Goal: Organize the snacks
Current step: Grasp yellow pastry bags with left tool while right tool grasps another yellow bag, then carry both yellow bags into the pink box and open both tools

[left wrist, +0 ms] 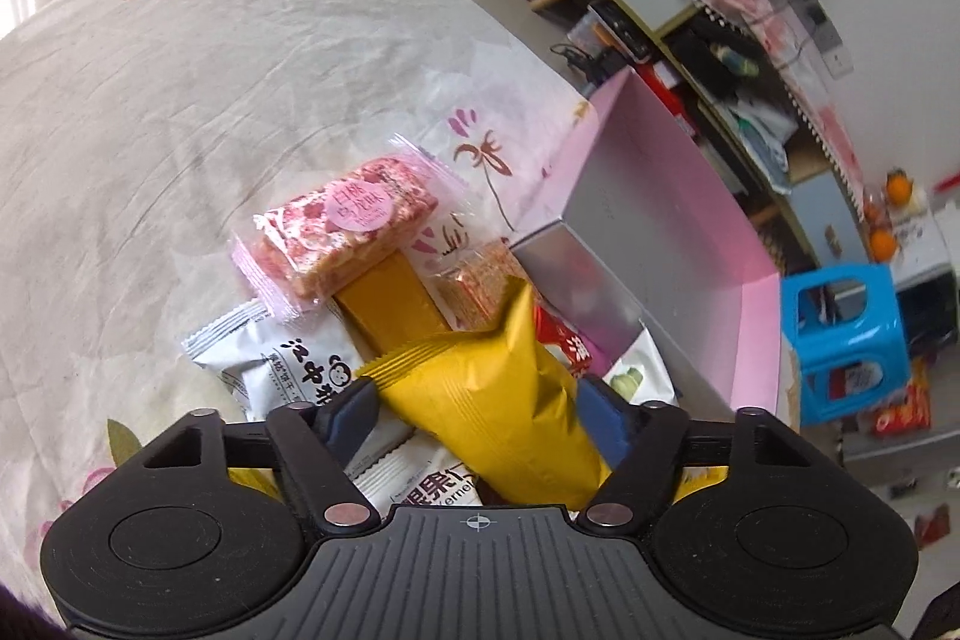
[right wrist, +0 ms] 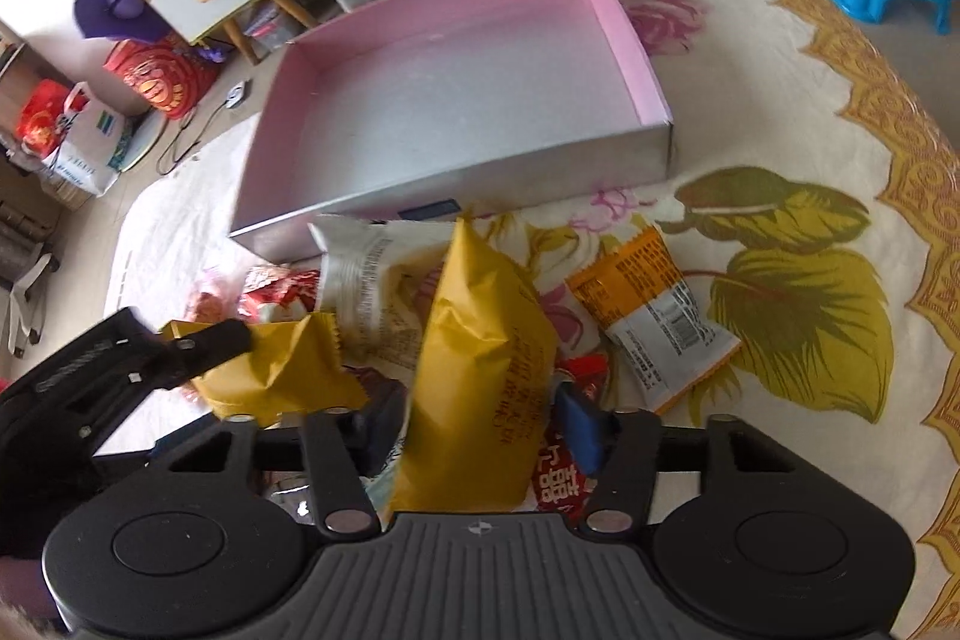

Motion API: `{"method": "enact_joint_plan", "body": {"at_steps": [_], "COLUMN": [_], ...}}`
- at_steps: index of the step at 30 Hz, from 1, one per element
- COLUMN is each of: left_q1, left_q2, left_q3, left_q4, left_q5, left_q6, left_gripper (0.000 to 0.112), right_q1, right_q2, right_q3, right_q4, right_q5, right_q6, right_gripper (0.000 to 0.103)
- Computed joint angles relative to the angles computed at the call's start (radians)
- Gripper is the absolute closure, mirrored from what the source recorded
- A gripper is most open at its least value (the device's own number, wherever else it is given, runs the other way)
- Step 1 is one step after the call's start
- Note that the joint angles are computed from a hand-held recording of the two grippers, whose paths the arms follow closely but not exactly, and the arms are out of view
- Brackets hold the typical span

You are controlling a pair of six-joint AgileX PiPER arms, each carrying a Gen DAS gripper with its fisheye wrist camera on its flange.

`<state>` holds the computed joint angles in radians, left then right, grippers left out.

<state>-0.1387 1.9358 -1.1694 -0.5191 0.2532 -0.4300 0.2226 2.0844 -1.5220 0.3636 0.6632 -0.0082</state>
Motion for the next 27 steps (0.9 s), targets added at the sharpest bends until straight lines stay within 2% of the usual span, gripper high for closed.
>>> {"method": "enact_joint_plan", "body": {"at_steps": [3,5,7,9,17,27], "left_q1": [0.014,0.020,0.021,0.022,0.041,0.036], "left_q2": [-0.012,-0.019,-0.027,-0.035,-0.068,-0.140], "left_q3": [0.032,0.044,0.045,0.048,0.077,0.133], "left_q4": [-0.121,-0.201,-0.207,-0.194,-0.352,-0.552], "left_q5": [-0.028,-0.038,-0.038,-0.032,-0.010,-0.035], "left_q6": [0.104,0.187,0.200,0.191,0.360,0.578], "left_gripper": [0.058,0.071,0.079,0.081,0.086,0.088], "right_q1": [0.000,0.000,0.000,0.002,0.000,-0.033], "right_q2": [0.005,-0.001,-0.008,-0.018,-0.066,-0.121], "right_q3": [0.004,0.013,0.023,0.034,0.077,0.116], "right_q4": [-0.004,0.001,0.009,0.010,0.068,0.183], "right_q5": [-0.010,-0.017,-0.026,-0.037,-0.072,-0.098], "right_q6": [0.023,0.030,0.024,0.022,-0.037,-0.116], "right_gripper": [0.068,0.071,0.076,0.078,0.080,0.080]}}
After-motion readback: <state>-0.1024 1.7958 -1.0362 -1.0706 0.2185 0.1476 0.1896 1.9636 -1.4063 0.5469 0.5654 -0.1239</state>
